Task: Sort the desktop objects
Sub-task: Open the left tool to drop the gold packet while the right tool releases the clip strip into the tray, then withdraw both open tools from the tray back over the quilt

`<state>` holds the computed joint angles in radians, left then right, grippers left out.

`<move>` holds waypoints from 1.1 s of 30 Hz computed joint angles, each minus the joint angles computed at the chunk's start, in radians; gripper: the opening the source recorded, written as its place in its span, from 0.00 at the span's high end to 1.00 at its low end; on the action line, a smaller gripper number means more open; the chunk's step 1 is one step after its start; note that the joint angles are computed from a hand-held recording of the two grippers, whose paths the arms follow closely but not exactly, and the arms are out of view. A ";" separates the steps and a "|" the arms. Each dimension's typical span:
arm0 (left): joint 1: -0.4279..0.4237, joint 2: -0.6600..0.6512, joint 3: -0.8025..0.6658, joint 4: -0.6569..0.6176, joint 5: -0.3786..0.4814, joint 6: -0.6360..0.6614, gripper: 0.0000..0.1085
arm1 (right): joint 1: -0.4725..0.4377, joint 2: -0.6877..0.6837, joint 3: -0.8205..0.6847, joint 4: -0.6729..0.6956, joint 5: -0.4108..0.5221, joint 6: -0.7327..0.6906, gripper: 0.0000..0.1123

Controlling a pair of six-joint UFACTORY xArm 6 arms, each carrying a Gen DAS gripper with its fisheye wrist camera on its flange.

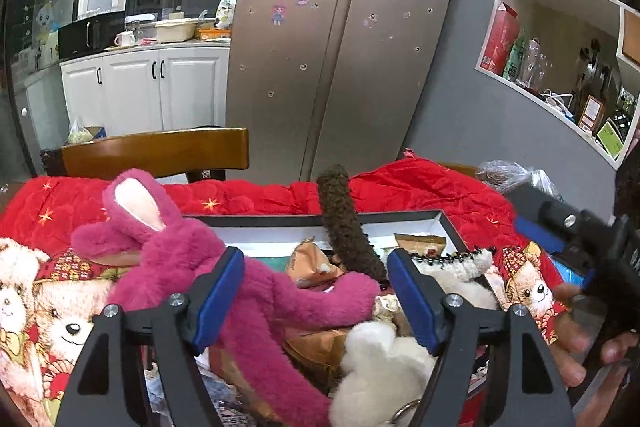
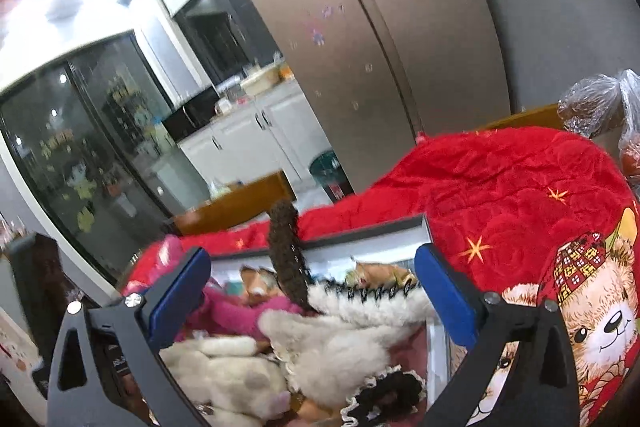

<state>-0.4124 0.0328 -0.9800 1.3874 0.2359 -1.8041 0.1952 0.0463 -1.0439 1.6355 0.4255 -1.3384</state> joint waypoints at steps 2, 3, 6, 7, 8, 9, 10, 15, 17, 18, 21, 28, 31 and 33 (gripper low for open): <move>-0.005 -0.008 0.003 -0.021 0.019 0.037 0.29 | -0.007 -0.014 0.005 0.038 0.008 -0.029 0.08; -0.008 -0.009 0.003 -0.026 0.027 0.044 0.28 | -0.010 -0.018 0.006 0.042 0.011 -0.031 0.08; -0.024 -0.019 0.004 -0.038 0.068 0.065 0.27 | -0.006 -0.031 0.010 0.055 0.005 -0.050 0.08; -0.028 -0.022 0.003 -0.031 0.077 0.064 0.27 | -0.002 -0.036 0.012 0.062 -0.001 -0.063 0.08; -0.030 -0.023 0.002 -0.027 0.084 0.065 0.26 | -0.001 -0.040 0.015 0.066 -0.001 -0.071 0.08; -0.035 -0.026 0.003 -0.025 0.097 0.071 0.26 | 0.002 -0.046 0.018 0.069 -0.003 -0.079 0.08; -0.037 -0.025 0.000 -0.022 0.100 0.076 0.26 | 0.004 -0.051 0.022 0.074 -0.003 -0.090 0.08; -0.060 -0.048 0.001 0.009 0.149 0.082 0.26 | 0.030 -0.084 0.043 0.090 -0.018 -0.150 0.08; -0.068 -0.068 0.007 0.037 0.170 0.063 0.26 | 0.037 -0.101 0.055 0.092 -0.017 -0.170 0.08; -0.071 -0.082 0.013 0.056 0.177 0.047 0.26 | 0.040 -0.114 0.062 0.103 -0.011 -0.190 0.08; -0.083 -0.140 0.037 0.103 0.197 0.010 0.26 | 0.041 -0.166 0.092 0.166 0.018 -0.267 0.08; -0.179 -0.353 0.133 0.099 0.352 0.073 0.26 | 0.030 -0.397 0.239 0.271 0.078 -0.363 0.08; -0.252 -0.499 0.217 0.147 0.433 0.044 0.16 | 0.089 -0.534 0.313 0.126 -0.053 -0.259 0.08; -0.290 -0.585 0.268 0.156 0.455 0.055 0.11 | 0.124 -0.650 0.383 0.086 -0.097 -0.239 0.08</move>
<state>-0.7027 -0.5520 -0.7120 1.5439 0.6909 -1.7495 0.3189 -0.6036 -0.6611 1.7211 0.3283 -1.5770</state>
